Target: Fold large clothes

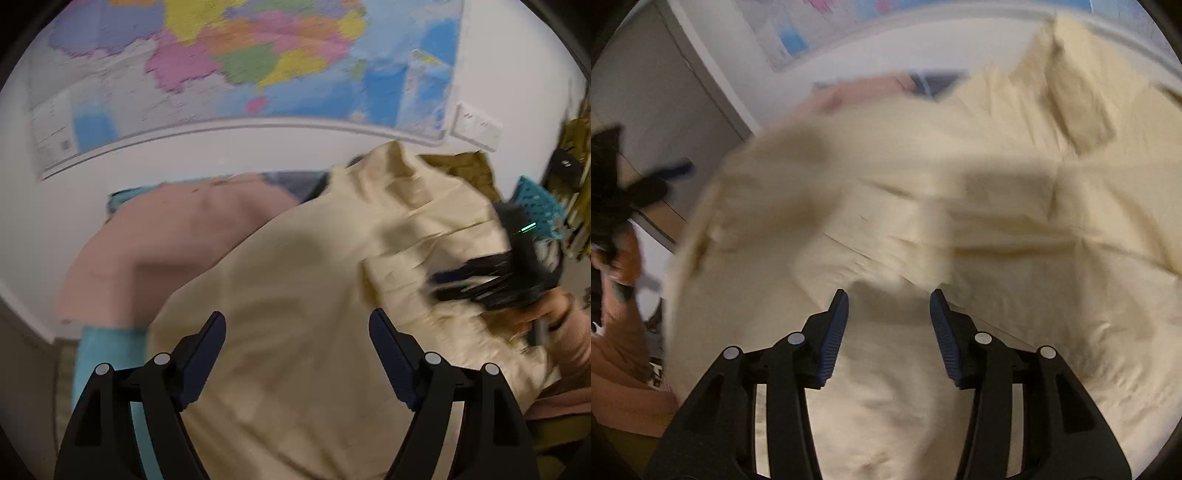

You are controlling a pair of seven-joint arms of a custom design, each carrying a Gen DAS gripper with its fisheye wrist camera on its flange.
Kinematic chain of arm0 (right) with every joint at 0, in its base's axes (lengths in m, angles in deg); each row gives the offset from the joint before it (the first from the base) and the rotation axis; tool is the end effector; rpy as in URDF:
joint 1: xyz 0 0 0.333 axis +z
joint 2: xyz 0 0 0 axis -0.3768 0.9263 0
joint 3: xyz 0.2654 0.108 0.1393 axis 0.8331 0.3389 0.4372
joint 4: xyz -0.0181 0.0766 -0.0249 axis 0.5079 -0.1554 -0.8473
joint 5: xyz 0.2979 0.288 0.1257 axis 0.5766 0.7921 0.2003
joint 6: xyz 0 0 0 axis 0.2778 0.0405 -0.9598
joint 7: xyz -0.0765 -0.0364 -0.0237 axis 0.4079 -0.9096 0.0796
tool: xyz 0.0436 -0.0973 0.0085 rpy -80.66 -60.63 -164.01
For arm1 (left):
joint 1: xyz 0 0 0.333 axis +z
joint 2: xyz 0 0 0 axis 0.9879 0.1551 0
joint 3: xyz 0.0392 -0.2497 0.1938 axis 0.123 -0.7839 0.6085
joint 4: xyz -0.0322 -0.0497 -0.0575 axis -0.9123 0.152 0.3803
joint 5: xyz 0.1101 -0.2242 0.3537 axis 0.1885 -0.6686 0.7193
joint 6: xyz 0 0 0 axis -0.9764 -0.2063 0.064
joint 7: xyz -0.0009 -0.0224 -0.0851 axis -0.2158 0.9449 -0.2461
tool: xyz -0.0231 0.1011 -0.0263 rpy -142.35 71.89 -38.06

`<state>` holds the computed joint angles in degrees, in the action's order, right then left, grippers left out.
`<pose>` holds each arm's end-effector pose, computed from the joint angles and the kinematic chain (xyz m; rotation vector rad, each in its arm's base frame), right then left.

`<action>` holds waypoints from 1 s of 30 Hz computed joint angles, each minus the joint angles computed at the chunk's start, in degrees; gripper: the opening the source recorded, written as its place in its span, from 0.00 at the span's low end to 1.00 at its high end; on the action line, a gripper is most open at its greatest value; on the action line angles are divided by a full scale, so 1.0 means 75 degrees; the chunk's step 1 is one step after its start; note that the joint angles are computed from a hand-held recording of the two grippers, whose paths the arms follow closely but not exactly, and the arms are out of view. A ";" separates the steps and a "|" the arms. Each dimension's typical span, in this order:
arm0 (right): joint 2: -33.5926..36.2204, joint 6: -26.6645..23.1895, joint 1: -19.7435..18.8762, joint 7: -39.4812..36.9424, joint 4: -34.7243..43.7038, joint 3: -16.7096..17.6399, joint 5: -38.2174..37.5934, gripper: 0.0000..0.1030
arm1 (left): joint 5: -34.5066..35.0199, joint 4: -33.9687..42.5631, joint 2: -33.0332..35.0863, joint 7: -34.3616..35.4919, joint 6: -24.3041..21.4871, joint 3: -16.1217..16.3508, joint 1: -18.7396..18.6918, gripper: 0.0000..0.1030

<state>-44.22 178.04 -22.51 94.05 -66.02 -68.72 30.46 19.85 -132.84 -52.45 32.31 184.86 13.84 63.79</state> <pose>0.6880 0.0575 0.3761 -2.2436 0.8185 0.2197 0.5040 -0.3420 0.4323 -1.8558 1.7587 -0.7394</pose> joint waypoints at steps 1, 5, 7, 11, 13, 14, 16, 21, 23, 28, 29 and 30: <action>-0.0165 -0.0299 -0.0100 -0.0257 -0.0115 0.0058 0.0178 0.46 | -0.0039 -0.0096 -0.0067 -0.0012 -0.0097 -0.0003 -0.0004 0.75; -0.0914 -0.1713 -0.0104 -0.1296 -0.0822 0.0152 0.0534 0.53 | -0.0064 -0.0377 -0.0208 -0.0252 0.0009 0.0030 0.0067 0.75; -0.1145 -0.2333 0.0139 -0.1602 -0.1164 0.0168 0.0303 0.60 | 0.0062 -0.0404 -0.0214 -0.0438 0.0029 0.0012 0.0088 0.75; -0.1280 -0.2827 0.0788 -0.1740 -0.1619 0.0266 -0.0105 0.64 | 0.0224 -0.0416 -0.0231 -0.0569 0.0180 -0.0012 0.0101 0.75; -0.1265 -0.2771 0.1077 -0.1663 -0.1761 0.0323 -0.0174 0.64 | 0.0322 -0.0408 -0.0257 -0.0609 0.0155 -0.0038 0.0085 0.75; -0.1277 -0.2653 0.1202 -0.1649 -0.1829 0.0337 -0.0237 0.64 | 0.0370 -0.0412 -0.0283 -0.0655 0.0142 -0.0051 0.0077 0.75; -0.1274 -0.2299 0.1446 -0.1682 -0.1952 0.0398 -0.0246 0.65 | 0.0454 -0.0475 -0.0401 -0.0736 0.0140 -0.0066 0.0076 0.75; -0.0979 -0.2482 0.1703 -0.1262 -0.1612 0.0451 -0.0241 0.10 | 0.0630 -0.0769 -0.0852 -0.0952 0.0027 -0.0138 0.0118 0.75; -0.0890 -0.2796 0.1565 -0.1270 -0.1399 0.0387 0.0005 0.06 | 0.0696 -0.0869 -0.1025 -0.1045 -0.0046 -0.0178 0.0158 0.75; -0.0487 -0.4482 0.0692 -0.0986 -0.0151 0.0095 0.1058 0.05 | 0.1298 -0.1269 -0.1731 -0.1703 0.0439 -0.0264 0.0430 0.75; -0.0471 -0.4640 0.0529 -0.0968 0.0018 0.0052 0.1238 0.05 | 0.1721 -0.1345 -0.1913 -0.2158 0.0738 -0.0330 0.0586 0.76; -0.0385 -0.4746 0.0360 -0.1009 0.0290 0.0012 0.1448 0.05 | 0.2070 -0.1369 -0.2008 -0.2530 0.0992 -0.0392 0.0729 0.78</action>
